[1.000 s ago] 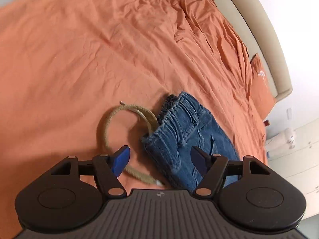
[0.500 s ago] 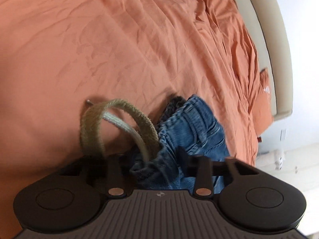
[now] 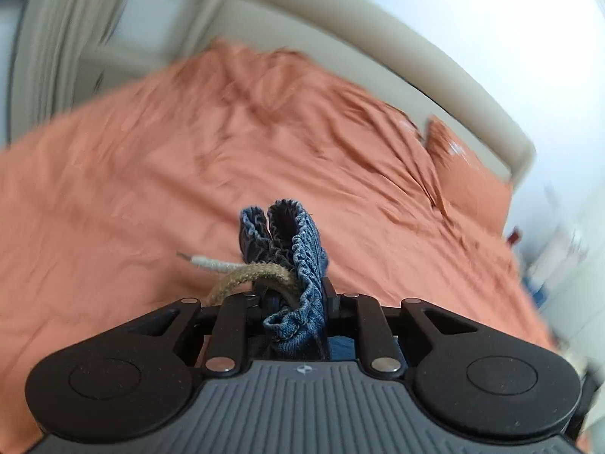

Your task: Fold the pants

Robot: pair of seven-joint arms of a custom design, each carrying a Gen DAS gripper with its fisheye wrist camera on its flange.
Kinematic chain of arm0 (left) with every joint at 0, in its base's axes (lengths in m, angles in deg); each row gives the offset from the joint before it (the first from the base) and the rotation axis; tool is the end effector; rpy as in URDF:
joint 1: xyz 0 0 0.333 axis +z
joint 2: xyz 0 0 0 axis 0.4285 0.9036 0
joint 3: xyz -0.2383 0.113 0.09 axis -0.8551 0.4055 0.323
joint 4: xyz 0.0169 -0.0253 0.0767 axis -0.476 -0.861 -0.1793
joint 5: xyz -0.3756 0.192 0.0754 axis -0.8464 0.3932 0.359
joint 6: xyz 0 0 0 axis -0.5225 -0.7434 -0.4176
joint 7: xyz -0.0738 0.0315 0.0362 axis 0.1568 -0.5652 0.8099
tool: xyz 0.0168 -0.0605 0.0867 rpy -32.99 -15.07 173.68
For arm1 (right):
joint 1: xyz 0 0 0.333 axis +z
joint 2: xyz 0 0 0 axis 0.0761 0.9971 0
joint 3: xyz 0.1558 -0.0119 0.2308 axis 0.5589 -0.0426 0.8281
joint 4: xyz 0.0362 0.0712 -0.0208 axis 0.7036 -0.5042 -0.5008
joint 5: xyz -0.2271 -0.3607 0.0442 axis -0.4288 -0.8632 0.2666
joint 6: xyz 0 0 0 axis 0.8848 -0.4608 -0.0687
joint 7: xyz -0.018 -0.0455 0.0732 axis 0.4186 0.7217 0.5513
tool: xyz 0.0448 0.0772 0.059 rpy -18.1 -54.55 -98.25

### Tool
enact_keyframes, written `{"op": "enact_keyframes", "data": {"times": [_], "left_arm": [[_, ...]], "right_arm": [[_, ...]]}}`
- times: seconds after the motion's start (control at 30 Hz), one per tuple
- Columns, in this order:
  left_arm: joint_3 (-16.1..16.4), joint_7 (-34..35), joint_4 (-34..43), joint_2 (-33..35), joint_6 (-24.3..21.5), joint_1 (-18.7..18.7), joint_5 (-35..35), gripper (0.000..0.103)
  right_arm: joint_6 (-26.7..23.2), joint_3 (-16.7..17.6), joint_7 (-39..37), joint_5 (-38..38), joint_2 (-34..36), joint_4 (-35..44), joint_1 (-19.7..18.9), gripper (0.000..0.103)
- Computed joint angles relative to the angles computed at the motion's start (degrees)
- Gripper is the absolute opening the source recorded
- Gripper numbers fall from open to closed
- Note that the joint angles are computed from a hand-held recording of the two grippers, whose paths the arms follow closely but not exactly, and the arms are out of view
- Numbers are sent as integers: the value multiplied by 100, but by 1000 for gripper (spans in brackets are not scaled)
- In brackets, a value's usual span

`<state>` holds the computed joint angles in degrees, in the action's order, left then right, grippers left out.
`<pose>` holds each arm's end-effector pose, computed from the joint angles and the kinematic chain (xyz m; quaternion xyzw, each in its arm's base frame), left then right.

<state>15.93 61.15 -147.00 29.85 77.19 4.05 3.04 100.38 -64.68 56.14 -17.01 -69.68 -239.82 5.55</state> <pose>0.4284 -0.1098 0.5549 -0.6496 0.5967 -0.4466 0.1500 0.4533 -0.0050 0.4634 -0.7751 0.5556 -0.2094 0.2161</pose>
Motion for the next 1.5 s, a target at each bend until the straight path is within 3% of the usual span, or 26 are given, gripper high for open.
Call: {"op": "enact_keyframes", "data": {"times": [0.2, 0.3, 0.47, 0.6, 0.7, 0.73, 0.83, 0.93, 1.0, 1.17, 1.37, 1.5], "left_arm": [[-1716, -544, 415, 498, -176, 223, 1338, 20], [-2116, -547, 681, 949, -503, 49, 1951, 20], [-2337, -715, 761, 1539, -901, -263, 2412, 21], [-2092, -529, 604, 1615, -949, -630, 2260, 26], [-1355, 230, 666, 1695, -1149, -1263, 968, 38], [-1236, 398, 672, 1688, -1168, -1336, 608, 46], [-1027, 863, 582, 1509, -1230, -1438, -197, 56], [-878, 1168, 414, 1138, -1237, -1445, -803, 59], [-822, 1275, 170, 736, -1010, -1468, -1098, 59], [-1104, 442, -323, 17, -564, -871, -660, 60], [-1323, -753, -231, 83, -787, -237, 121, 56], [-1262, -1248, -306, 101, -754, -104, 440, 53]], "right_arm": [[-425, -118, 229, 166, -977, -442, -121, 32], [-634, -161, 303, 197, -1585, -785, -254, 32], [-965, -38, 644, 19, -2399, -1321, -685, 32], [-1332, -145, 855, 2, -2971, -1702, -885, 32], [-1522, -169, 921, 0, -3275, -1919, -958, 32], [-1540, -171, 959, 15, -3327, -1964, -970, 32], [-1486, -174, 1092, 95, -3406, -2043, -960, 32], [-1330, -168, 1169, 156, -3470, -2089, -917, 33], [-1204, -162, 1229, 215, -3440, -2071, -850, 35], [-972, -131, 1468, 408, -3388, -2009, -617, 41], [-628, -116, 1698, 654, -3245, -1934, -271, 46], [-320, -114, 1871, 806, -2854, -1739, -72, 46]]}}
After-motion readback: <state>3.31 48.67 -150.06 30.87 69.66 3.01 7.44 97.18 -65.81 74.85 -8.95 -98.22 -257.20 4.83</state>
